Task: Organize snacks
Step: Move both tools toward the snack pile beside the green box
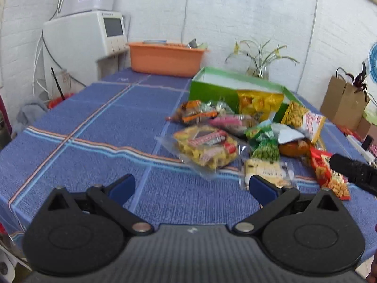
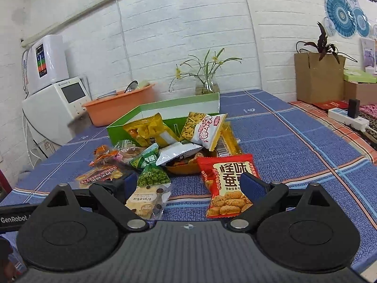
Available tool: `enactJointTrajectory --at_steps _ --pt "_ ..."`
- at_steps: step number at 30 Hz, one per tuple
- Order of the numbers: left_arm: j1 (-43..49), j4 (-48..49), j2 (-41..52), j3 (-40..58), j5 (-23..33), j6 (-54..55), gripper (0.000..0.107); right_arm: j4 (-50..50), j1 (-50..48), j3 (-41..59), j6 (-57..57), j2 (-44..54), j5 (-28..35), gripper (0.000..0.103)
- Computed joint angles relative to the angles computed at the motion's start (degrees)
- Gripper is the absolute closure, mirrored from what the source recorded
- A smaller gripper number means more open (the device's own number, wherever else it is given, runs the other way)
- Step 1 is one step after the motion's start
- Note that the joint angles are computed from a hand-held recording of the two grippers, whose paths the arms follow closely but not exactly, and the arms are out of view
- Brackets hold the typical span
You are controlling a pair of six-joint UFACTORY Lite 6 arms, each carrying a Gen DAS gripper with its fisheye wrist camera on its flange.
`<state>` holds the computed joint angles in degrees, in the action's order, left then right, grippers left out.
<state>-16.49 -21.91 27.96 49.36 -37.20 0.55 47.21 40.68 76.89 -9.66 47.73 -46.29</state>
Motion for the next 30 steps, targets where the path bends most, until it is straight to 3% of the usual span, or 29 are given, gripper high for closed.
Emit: enactJointTrajectory --at_steps 3,9,12,19,25,30 --pt "-0.80 -2.76 -0.34 -1.20 -2.29 1.61 0.005 1.32 0.13 -0.71 -0.77 -0.69 -0.60 0.000" --pt "2.44 16.33 -0.75 -1.57 1.39 -12.93 0.004 6.05 0.95 0.61 -6.35 -0.33 -1.22 0.000" --pt "3.69 26.07 -0.76 -2.57 0.13 -21.76 0.004 6.76 1.41 0.20 -7.60 -0.50 -1.90 0.000" --pt "5.70 36.68 -3.38 -5.80 -2.02 -29.93 0.005 5.12 1.49 -1.68 -6.77 -1.82 -1.27 0.000" --pt "-0.15 22.73 -7.51 -11.06 -5.20 -18.39 0.005 8.48 3.57 -0.83 -12.14 -1.32 -3.66 0.000" --pt "-1.34 30.71 -9.24 -12.17 -3.33 -20.57 0.004 5.82 2.82 -3.55 -7.93 -2.44 -4.18 0.000"
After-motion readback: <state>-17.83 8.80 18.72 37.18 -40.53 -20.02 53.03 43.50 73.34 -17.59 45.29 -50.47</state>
